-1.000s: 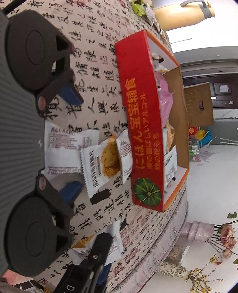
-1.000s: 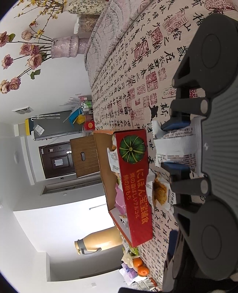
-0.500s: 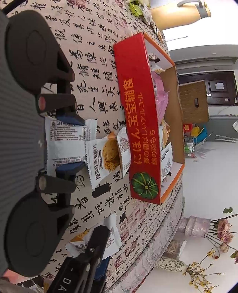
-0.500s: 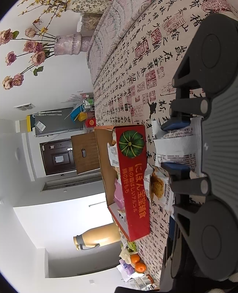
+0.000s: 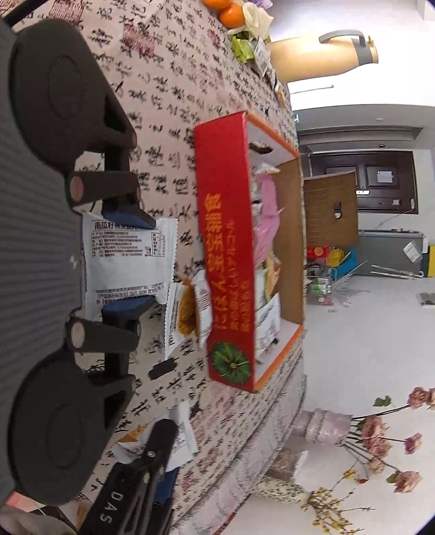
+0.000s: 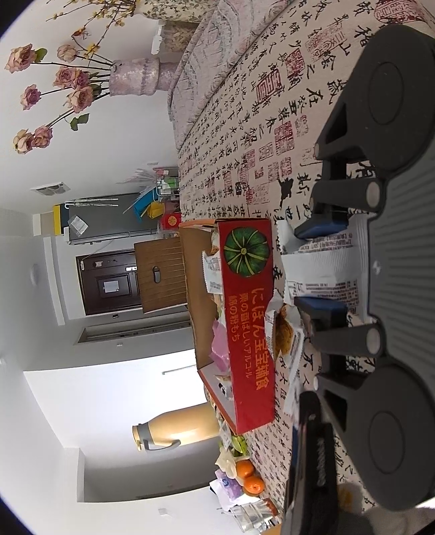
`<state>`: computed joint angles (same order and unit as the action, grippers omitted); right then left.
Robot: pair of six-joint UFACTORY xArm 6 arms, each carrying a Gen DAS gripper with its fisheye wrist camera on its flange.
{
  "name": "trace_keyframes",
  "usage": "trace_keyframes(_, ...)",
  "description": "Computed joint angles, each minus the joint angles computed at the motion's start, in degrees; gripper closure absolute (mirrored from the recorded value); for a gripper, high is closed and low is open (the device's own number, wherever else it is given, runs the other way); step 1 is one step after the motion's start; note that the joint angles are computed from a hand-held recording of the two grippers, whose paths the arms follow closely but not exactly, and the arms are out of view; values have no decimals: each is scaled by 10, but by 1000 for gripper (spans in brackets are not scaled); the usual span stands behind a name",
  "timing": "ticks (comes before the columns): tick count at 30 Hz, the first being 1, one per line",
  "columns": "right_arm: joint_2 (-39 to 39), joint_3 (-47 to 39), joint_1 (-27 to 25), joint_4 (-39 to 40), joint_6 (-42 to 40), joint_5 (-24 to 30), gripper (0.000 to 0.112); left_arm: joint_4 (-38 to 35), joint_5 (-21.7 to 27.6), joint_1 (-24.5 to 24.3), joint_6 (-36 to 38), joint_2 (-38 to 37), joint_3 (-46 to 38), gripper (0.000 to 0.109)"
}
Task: Organize snacks
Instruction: 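Carry both held packets up and over the cardboard box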
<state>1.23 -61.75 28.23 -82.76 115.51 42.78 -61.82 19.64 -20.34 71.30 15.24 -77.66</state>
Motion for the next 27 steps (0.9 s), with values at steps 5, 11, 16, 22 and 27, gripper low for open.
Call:
trace_keyframes(5, 9, -15, -2, -2, -9, 2, 76, -30, 5, 6, 22, -2, -14, 65)
trace_keyframes(11, 20, -35, -10, -8, -18, 0, 76, -56, 3, 10, 31, 7, -42, 65)
trace_keyframes(16, 36, -62, -20, -15, -29, -8, 76, -51, 1, 10, 16, 29, -81, 65)
trace_keyframes(22, 63, -106, -36, -23, -47, -19, 76, -29, -2, 9, -22, 68, -145, 65)
trace_keyframes(27, 93, -152, -57, -32, -63, -36, 76, 2, -5, 5, -63, 110, -209, 65)
